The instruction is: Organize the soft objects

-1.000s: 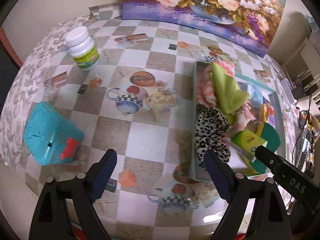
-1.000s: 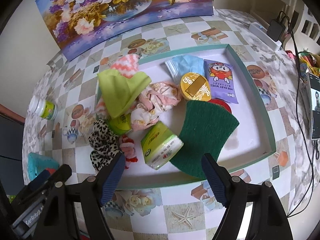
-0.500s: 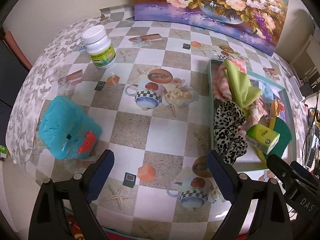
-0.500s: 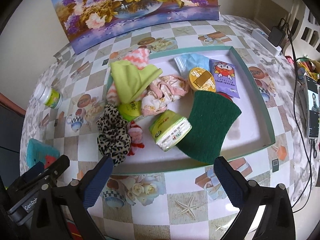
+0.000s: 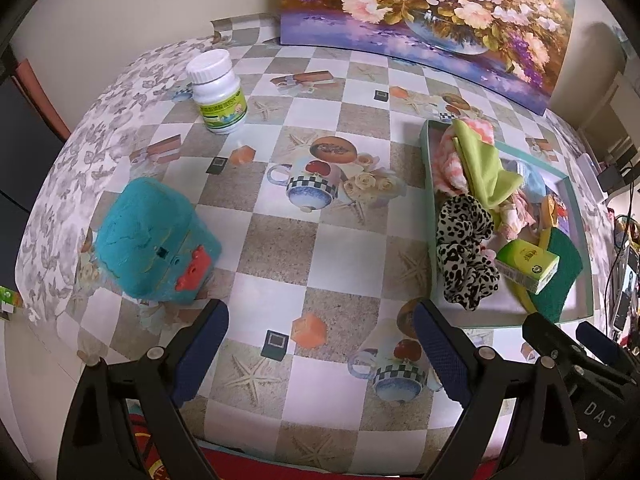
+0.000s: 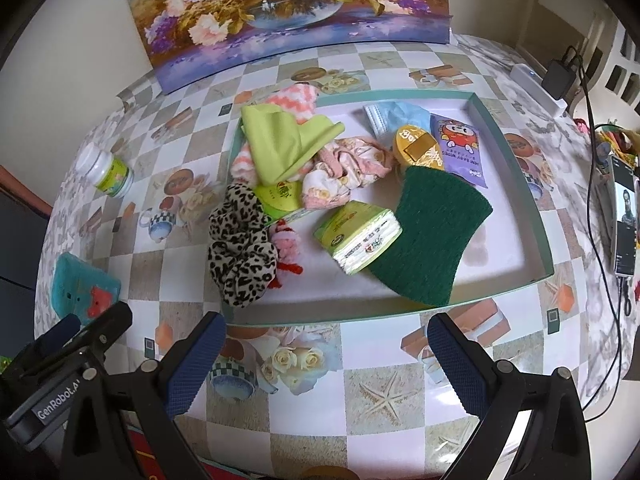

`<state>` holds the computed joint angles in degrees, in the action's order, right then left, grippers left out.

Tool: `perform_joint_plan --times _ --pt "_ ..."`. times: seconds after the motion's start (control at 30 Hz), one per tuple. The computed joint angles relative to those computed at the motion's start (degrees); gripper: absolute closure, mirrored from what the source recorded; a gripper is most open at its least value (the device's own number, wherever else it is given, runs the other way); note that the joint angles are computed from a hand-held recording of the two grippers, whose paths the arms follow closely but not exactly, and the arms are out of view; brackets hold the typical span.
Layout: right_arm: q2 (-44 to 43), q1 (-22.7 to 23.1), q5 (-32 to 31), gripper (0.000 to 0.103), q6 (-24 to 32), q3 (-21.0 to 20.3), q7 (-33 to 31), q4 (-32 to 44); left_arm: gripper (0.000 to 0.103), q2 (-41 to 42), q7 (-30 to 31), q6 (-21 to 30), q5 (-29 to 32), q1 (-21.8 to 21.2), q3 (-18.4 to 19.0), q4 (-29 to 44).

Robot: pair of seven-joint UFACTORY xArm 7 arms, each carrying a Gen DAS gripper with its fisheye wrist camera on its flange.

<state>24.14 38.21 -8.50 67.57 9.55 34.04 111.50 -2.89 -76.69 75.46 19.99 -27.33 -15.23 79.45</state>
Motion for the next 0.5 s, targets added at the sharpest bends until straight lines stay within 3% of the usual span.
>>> perform_joint_plan --times 0.5 --pt "-0.19 0.29 -0.07 0.001 -0.25 0.23 -0.27 -0.22 0.009 0.48 -0.76 4.23 0.43 -0.29 -0.30 1.46"
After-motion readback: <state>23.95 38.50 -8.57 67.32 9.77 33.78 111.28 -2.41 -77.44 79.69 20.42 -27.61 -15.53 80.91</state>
